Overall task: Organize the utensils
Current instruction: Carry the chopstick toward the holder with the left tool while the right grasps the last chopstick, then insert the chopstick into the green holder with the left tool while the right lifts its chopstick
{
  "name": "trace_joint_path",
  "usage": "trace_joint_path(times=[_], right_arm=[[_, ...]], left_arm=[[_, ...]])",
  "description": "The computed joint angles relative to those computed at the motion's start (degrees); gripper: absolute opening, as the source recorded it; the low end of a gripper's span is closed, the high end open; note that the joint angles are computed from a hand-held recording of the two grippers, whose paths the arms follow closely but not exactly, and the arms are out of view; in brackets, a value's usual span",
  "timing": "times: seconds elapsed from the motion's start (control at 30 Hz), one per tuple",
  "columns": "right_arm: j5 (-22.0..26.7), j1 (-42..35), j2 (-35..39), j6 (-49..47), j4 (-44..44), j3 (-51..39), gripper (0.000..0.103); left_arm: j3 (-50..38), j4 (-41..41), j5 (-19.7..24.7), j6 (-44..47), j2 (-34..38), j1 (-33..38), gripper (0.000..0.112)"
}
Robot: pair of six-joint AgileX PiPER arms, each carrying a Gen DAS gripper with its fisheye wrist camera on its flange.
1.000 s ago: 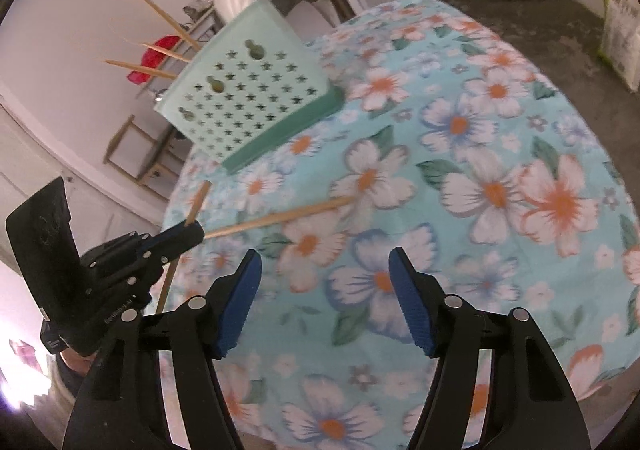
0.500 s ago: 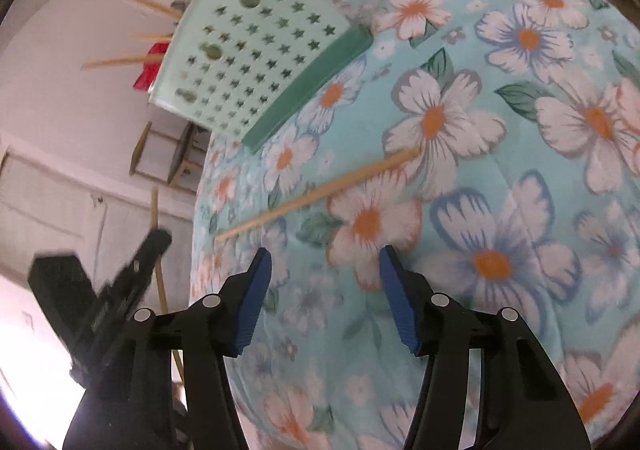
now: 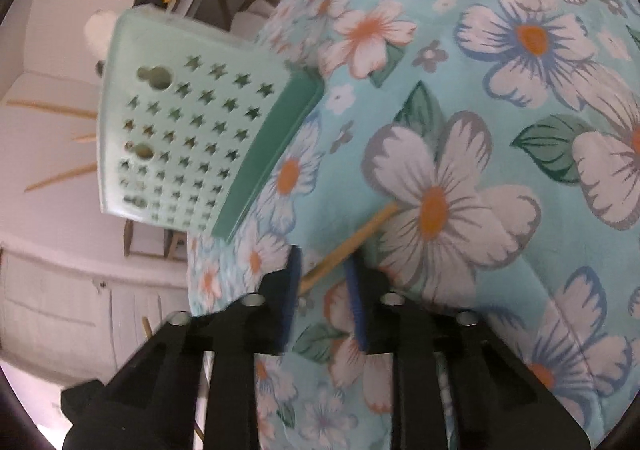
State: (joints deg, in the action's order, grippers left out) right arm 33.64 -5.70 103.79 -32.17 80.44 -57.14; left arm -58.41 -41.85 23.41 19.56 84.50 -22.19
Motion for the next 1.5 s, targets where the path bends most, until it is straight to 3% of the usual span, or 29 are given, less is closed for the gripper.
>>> trace_joint_path(times=[0.17,0.37,0.43,0.53,0.67,0.83,1.13,1.3,1.5], right_arm=[[1.13,-2.09,-2.38,-5.09,2.88,1.88,0.014],[-4.19,-2.03,-13.56,-10.87,1.82,5.26,0.01],[-6.01,-1.69,-16.55,-11.4,0.06,5.85,0.009],[-7.47,-1.39,-19.48,-12.9,-0.81,6.7,0.008],[-9.44,-0.33,-20.96,-15.61,0.42,7.36,0.008],[-6.94,-3.48,-24.19,-15.88,-0.87,8.96,0.008],[-2.11,-9.4,-27.64,-20.88,2.33,10.03,0.004],[-0.28,-12.86,-29.6,-22.74,3.54,10.05,0.004],[1.1,-14.7,-29.57,-24.08,4.96,9.48,0.004]], left_arm=[[-0.44,-4.4,2.6,2.95,0.93,2.09,0.006],[-3.43,-11.57,11.9,6.59,3.79,8.52,0.006],[-5.97,-12.38,17.38,6.34,5.83,10.54,0.006],[-8.43,-12.21,22.16,4.13,7.78,12.04,0.006],[-10.35,-9.5,24.54,1.56,8.07,11.84,0.006],[-11.44,-5.58,23.8,-0.78,6.34,10.28,0.006],[-15.19,0.99,18.45,-5.65,0.15,6.32,0.005],[-23.27,7.81,13.12,-9.65,-1.05,2.99,0.006],[-37.51,17.22,4.12,-16.74,3.74,-1.33,0.006]])
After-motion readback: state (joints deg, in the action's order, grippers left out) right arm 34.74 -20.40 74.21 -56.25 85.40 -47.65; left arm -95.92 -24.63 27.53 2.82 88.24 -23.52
